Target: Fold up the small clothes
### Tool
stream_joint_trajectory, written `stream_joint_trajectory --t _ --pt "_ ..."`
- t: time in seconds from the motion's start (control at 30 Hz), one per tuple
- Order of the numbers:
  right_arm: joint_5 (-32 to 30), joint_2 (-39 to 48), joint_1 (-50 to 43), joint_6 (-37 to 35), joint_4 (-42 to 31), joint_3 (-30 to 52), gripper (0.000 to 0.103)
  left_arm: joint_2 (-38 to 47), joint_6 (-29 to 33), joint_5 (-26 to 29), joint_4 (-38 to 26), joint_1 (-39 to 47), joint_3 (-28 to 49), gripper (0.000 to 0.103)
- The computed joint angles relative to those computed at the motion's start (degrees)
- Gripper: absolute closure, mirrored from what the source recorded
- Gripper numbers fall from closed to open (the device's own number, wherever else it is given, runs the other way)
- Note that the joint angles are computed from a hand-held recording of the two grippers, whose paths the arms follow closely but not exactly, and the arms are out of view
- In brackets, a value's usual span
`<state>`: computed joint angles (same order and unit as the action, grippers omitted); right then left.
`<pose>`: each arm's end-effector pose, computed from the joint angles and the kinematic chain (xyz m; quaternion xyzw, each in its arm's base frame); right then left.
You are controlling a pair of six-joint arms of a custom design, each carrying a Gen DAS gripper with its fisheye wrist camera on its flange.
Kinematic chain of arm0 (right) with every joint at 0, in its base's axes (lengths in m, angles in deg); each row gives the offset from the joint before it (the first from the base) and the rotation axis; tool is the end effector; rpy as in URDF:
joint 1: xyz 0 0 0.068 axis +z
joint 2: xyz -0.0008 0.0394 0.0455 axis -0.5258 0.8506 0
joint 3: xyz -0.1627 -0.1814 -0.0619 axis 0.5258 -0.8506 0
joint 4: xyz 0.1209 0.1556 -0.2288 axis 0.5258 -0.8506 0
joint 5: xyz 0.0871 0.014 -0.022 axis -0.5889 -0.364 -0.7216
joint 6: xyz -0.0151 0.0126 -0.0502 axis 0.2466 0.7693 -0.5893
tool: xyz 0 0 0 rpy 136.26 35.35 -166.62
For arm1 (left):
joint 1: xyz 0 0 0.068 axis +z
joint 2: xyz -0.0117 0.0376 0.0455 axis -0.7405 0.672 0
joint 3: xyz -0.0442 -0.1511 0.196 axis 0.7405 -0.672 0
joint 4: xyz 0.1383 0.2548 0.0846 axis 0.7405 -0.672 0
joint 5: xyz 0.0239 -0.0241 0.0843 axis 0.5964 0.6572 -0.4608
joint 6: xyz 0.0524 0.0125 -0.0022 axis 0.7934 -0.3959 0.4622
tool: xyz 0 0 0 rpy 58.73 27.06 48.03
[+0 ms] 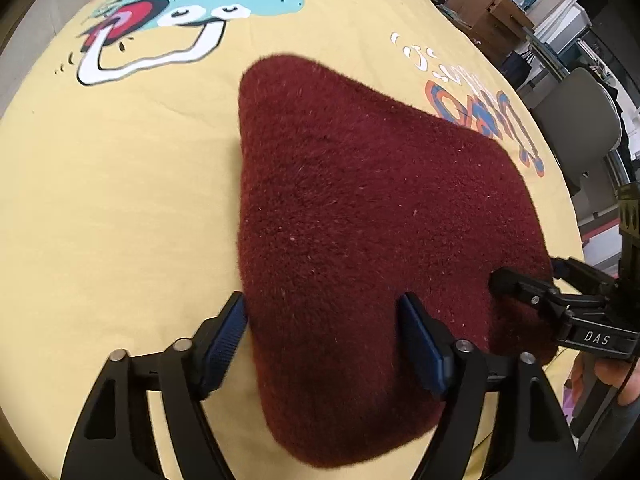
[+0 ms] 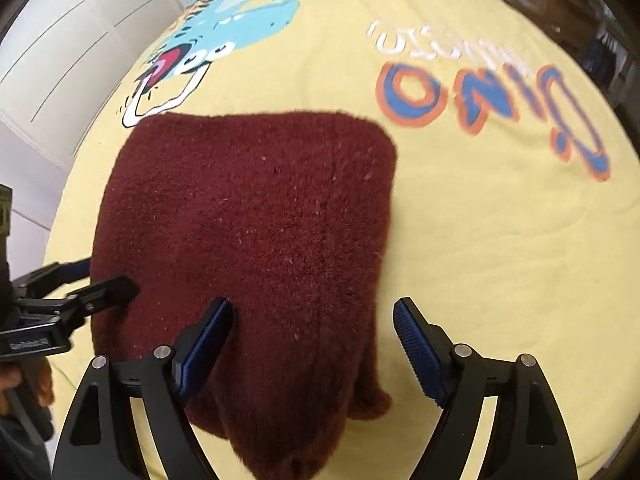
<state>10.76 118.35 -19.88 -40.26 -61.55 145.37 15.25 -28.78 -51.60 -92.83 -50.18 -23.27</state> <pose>0.3562 0.0877 0.1237 -0.3082 0.9287 0.1701 0.1165 0.2471 -0.0147 0.1287 -0.2092 0.9586 -0.1067 0.1612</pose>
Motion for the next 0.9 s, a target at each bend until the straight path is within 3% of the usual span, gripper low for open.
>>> stream_joint_trajectory --t 0.07,0.13,0.17,0.37,0.5,0.9 --pt "-0.19 -2.71 -1.84 -1.72 -0.02 -1.91 0.011 -0.24 -0.71 -2.18 -0.86 -1.78 1.0 0.007" --pt "-0.63 -5.49 -2.43 -2.08 1.6 -4.88 0.0 -2.8 -1.09 -4.57 -2.7 -3.55 0.41 0.005" --pt "-0.97 -7.11 -2.78 -2.39 2.15 -6.54 0.0 -4.39 -1.37 -5.63 -3.41 -4.25 -0.28 0.002" --pt "-0.98 -11.91 -3.55 -2.37 9.18 -14.98 0.0 -3.17 -3.85 -9.8 -0.21 -6.28 -2.34 0.001" --pt "0.31 -10.73 -4.85 -2.31 12.52 -16.03 0.0 -1.01 -4.81 -9.25 4.16 -6.38 -4.1 0.001" --pt "-1.9 -5.03 -8.44 -3.79 17.38 -16.0 0.0 -8.15 -3.89 -9.91 11.38 -5.05 -14.78 0.0"
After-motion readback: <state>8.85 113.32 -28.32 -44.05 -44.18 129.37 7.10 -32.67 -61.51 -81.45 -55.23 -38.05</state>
